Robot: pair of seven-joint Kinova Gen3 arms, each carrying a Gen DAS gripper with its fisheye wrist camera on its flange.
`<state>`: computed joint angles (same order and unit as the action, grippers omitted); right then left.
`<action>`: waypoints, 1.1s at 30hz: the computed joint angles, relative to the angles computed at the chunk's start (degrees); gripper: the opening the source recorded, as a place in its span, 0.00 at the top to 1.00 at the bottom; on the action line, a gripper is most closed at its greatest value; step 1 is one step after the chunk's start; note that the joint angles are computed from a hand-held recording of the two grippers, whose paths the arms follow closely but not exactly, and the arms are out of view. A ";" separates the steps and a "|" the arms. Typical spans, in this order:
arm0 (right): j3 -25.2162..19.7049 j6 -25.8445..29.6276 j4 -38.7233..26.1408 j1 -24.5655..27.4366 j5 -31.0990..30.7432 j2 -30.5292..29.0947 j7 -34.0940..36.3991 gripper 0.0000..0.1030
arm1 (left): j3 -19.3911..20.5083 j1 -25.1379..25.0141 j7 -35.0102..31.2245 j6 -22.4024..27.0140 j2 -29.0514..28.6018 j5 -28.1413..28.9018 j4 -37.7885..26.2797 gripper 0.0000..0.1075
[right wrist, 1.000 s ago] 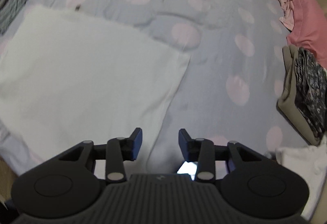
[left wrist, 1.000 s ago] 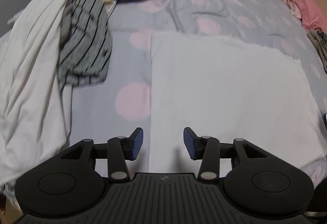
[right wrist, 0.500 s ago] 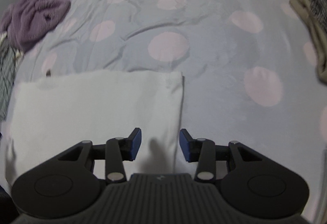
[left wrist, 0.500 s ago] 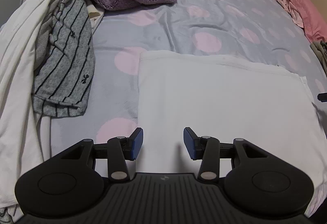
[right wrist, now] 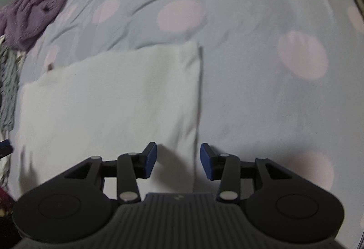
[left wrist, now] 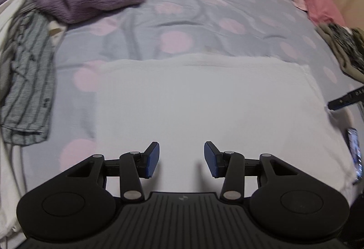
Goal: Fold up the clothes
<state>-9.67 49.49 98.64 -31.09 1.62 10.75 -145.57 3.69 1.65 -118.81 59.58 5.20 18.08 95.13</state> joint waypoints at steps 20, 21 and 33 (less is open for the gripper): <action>-4.22 6.35 4.09 -7.23 -2.49 -1.09 -4.87 0.51 | 0.46 5.37 0.38 0.85 -8.39 7.96 9.93 0.62; -4.24 5.54 4.72 -7.27 -2.87 -1.00 -5.03 0.53 | 0.33 5.35 0.42 0.78 -8.49 8.02 10.11 0.62; -5.41 7.41 -2.35 -11.96 3.16 -2.50 -11.49 0.87 | -1.55 4.00 -3.54 2.10 -9.01 11.62 10.80 0.62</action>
<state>-15.08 56.90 96.29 -43.05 4.78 8.25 -157.05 2.13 5.65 -122.35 61.68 -3.80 29.69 105.93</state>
